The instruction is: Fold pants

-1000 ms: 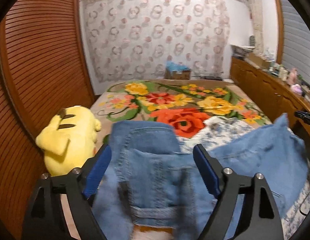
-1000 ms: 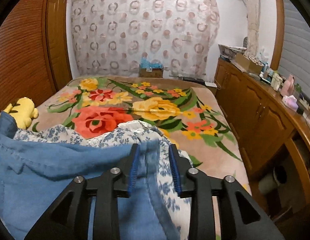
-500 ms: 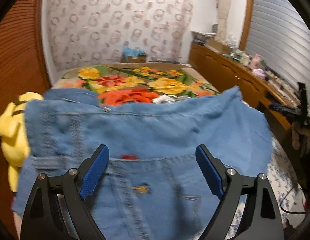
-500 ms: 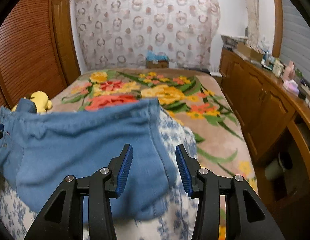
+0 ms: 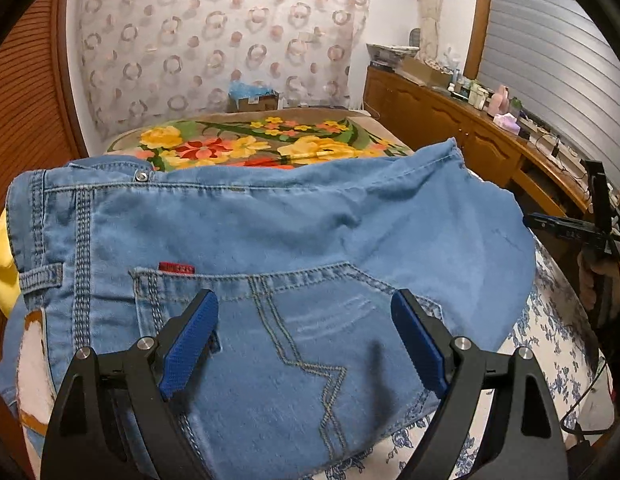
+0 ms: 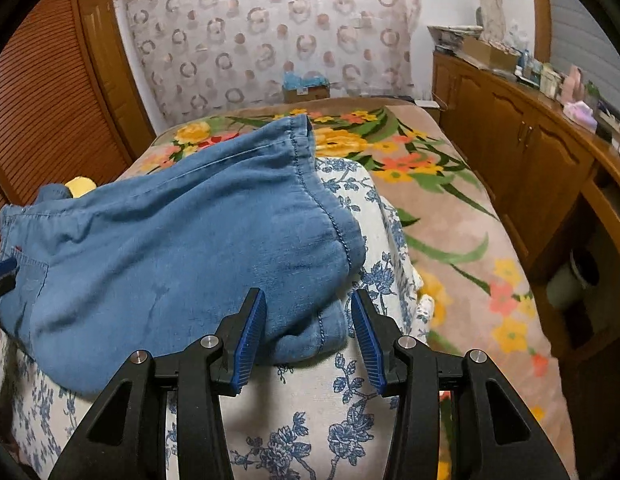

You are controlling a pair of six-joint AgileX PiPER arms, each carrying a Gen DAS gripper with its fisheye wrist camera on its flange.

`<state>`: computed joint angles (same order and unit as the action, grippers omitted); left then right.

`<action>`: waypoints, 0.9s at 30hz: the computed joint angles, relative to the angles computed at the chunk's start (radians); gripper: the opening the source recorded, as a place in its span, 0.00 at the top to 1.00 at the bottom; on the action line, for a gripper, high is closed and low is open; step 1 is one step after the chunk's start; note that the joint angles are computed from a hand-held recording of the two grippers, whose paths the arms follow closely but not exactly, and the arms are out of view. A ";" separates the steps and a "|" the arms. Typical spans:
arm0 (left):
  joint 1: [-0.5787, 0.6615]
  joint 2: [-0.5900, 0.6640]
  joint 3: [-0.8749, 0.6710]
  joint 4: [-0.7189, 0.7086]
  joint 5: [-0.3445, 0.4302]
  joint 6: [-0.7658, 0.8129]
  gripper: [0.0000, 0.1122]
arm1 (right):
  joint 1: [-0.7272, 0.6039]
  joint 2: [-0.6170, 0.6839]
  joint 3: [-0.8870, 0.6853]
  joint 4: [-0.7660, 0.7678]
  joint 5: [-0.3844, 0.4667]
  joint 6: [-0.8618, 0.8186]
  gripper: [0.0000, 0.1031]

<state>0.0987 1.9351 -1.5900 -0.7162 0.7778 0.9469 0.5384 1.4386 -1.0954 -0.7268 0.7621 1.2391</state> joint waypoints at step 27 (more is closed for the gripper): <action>0.292 -0.143 0.184 -0.071 -0.027 0.170 0.21 | 0.045 0.098 -0.068 -0.008 0.043 -0.012 0.81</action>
<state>0.3908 1.7919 -1.4059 -0.7877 0.7508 1.1168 0.5836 1.5364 -1.1632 -0.7344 0.8054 1.2271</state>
